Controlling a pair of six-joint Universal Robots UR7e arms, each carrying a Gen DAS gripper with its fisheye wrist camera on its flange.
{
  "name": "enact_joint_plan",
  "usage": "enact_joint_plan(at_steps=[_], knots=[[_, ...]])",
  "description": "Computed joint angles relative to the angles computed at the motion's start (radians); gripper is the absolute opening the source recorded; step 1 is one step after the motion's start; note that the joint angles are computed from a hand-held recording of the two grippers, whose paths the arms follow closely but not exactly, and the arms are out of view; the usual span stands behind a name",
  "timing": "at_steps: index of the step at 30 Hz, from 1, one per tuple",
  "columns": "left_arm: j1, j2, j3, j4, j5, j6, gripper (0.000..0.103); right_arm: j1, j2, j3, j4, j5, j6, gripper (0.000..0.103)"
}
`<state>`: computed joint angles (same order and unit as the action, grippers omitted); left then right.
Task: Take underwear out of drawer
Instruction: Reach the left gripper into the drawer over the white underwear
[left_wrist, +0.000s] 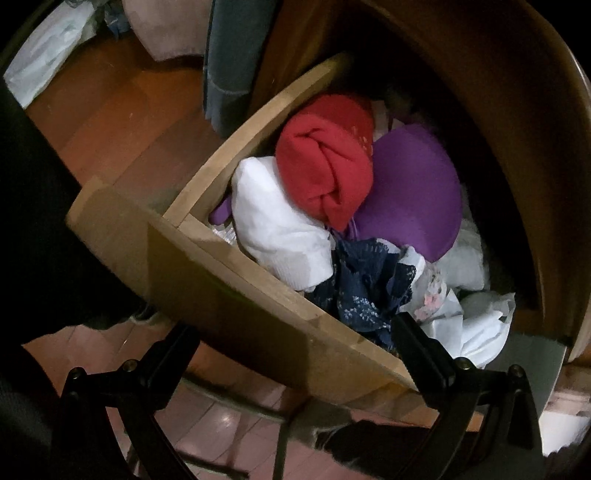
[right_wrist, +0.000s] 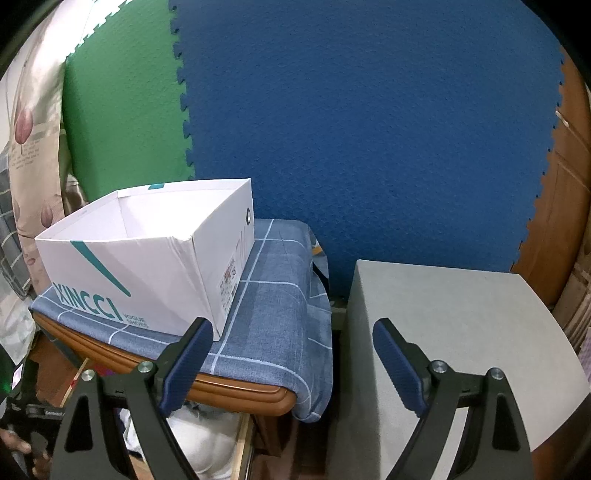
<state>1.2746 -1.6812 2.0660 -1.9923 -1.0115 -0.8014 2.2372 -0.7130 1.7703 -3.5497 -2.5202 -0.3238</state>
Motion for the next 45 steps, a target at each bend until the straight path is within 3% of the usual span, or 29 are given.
enact_joint_plan(at_steps=[11,20,24,32,34,35,38,40,43,45], knots=[[0.01,-0.003,-0.069,0.194,-0.029,-0.002,0.103,0.001,-0.001,0.001,0.001,-0.002,0.0,0.091],[0.018,0.021,-0.108,0.198,-0.033,0.01,0.101,0.0,-0.005,0.007,0.001,-0.003,0.0,0.091],[-0.055,-0.037,-0.072,0.236,0.028,0.036,0.091,0.002,-0.005,0.005,0.003,-0.007,0.0,0.091],[-0.155,-0.163,-0.078,0.274,0.059,0.011,0.089,0.002,-0.008,0.006,0.003,-0.006,-0.002,0.091],[-0.202,-0.198,-0.043,0.247,0.103,0.041,0.085,0.002,-0.005,0.003,0.003,-0.006,-0.002,0.091],[-0.254,-0.221,-0.036,0.254,0.162,0.053,0.085,0.002,-0.007,0.005,0.002,-0.005,-0.002,0.091],[-0.366,-0.261,-0.002,0.155,0.246,0.222,0.092,0.003,-0.005,0.003,-0.006,-0.006,-0.003,0.091],[-0.398,-0.23,0.011,0.066,0.212,0.423,0.097,0.003,-0.006,0.004,-0.01,-0.004,-0.003,0.091],[-0.393,-0.142,0.018,0.002,0.096,0.681,0.097,0.005,-0.007,0.004,-0.013,-0.003,-0.002,0.091],[-0.389,-0.081,0.03,-0.02,0.089,0.78,0.097,0.008,-0.011,0.007,-0.017,-0.007,-0.005,0.091]])
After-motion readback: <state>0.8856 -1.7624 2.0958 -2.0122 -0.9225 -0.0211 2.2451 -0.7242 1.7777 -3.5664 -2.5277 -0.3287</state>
